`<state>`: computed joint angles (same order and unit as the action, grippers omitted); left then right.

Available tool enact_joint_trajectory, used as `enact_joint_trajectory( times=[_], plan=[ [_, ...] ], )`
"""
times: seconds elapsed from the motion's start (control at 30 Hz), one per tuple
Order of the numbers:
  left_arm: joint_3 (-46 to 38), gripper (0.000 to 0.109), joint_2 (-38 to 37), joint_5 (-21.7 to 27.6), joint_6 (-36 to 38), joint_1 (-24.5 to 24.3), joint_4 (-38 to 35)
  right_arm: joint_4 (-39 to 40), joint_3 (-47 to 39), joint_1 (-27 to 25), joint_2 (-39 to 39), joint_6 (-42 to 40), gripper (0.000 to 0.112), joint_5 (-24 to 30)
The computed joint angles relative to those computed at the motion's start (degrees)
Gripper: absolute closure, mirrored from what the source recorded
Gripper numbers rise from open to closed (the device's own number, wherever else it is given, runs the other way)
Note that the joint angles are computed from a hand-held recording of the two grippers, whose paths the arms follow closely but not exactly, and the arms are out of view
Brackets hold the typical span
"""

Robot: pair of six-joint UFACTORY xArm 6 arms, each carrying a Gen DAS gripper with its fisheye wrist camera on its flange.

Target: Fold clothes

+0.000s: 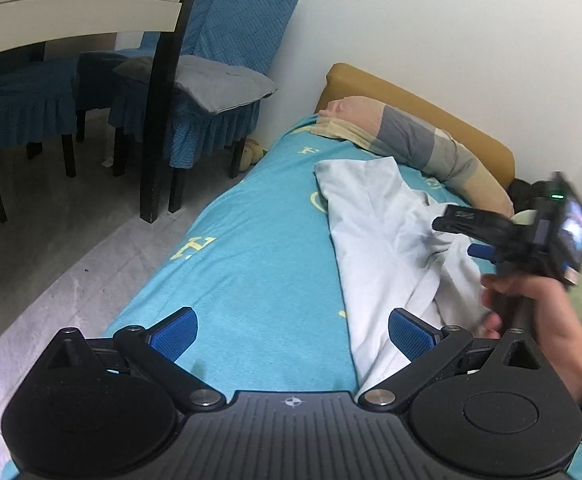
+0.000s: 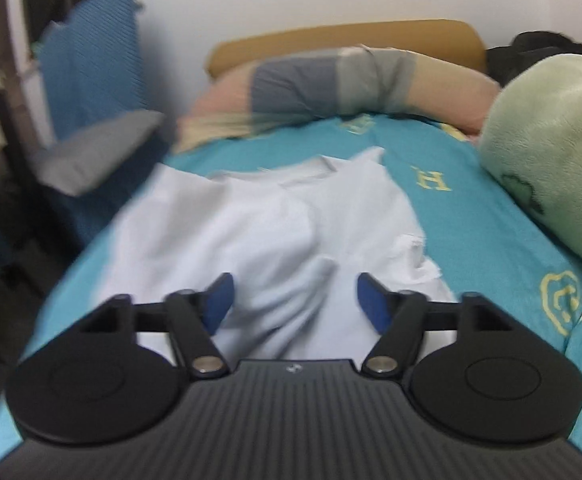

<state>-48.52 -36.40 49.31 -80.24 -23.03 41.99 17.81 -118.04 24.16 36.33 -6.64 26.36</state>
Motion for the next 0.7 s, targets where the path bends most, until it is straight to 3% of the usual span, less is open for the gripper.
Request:
enact_joint_trajectory(
  times=[0.2,0.27,0.43,0.7],
  plan=[
    [-2.10,0.006,0.00,0.95,-0.56,-2.60,1.27,13.21,23.70,0.27,-21.78,-10.35,0.041,0.81],
    [-2.70,0.008,-0.33,1.95,0.78,-4.04,1.91,18.58,32.34,-0.97,-30.56,-15.20,0.041,2.67],
    [-4.25,0.009,-2.64,6.74,3.66,-7.26,-1.67,22.62,48.97,-6.44,-49.13,-19.57,0.041,7.92],
    [-5.83,0.016,-5.10,16.92,-2.18,-15.59,-5.90,26.66,56.89,-18.68,-58.00,-17.67,0.040,20.54]
  ],
)
